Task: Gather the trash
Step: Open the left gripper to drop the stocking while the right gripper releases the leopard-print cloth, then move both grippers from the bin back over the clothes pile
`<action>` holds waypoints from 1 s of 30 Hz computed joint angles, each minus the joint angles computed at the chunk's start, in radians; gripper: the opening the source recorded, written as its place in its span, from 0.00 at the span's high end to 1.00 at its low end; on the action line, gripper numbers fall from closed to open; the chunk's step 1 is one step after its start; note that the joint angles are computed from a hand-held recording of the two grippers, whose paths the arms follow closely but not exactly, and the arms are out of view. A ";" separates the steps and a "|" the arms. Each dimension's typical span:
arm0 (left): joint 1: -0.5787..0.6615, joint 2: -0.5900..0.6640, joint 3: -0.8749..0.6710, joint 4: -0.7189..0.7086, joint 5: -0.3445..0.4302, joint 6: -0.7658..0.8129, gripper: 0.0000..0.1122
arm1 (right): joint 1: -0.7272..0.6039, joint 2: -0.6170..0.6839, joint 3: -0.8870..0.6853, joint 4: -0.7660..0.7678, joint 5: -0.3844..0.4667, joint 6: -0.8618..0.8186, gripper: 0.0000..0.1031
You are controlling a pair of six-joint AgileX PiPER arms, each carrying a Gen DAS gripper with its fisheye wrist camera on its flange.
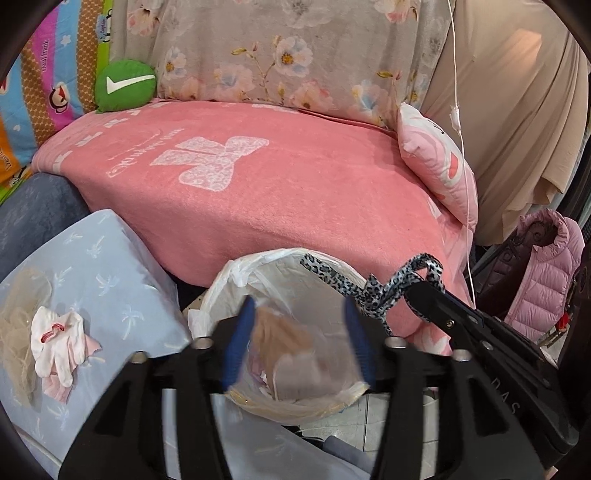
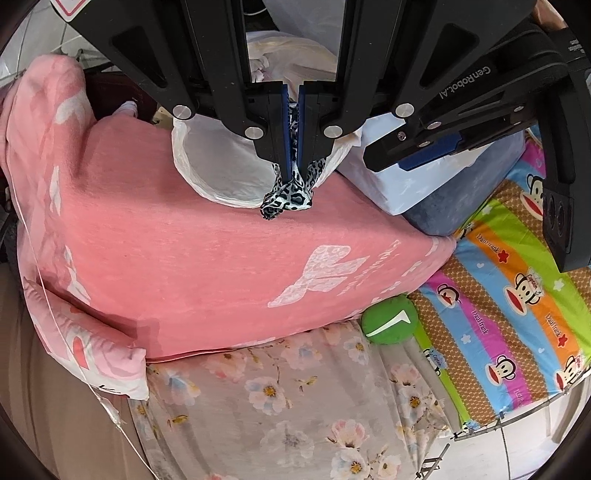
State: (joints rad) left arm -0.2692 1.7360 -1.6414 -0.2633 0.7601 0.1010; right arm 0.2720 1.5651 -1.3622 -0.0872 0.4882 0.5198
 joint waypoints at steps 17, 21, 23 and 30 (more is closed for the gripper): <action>0.084 -0.040 0.079 -0.004 -0.034 -0.007 0.47 | 0.052 0.055 -0.052 -0.066 -0.002 0.072 0.80; 0.100 -0.052 0.101 -0.007 -0.042 -0.007 0.47 | 0.074 0.065 -0.070 -0.063 0.011 0.063 0.79; 0.106 -0.064 0.121 -0.006 -0.052 -0.005 0.47 | 0.085 0.070 -0.076 -0.061 0.018 0.057 0.79; 0.140 -0.106 0.185 -0.022 -0.067 0.009 0.47 | 0.118 0.080 -0.083 -0.052 0.038 0.053 0.77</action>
State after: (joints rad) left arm -0.1293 1.6298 -1.4566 -0.2857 0.6928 0.1100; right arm 0.3898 1.6453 -1.4455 -0.1395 0.5265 0.5724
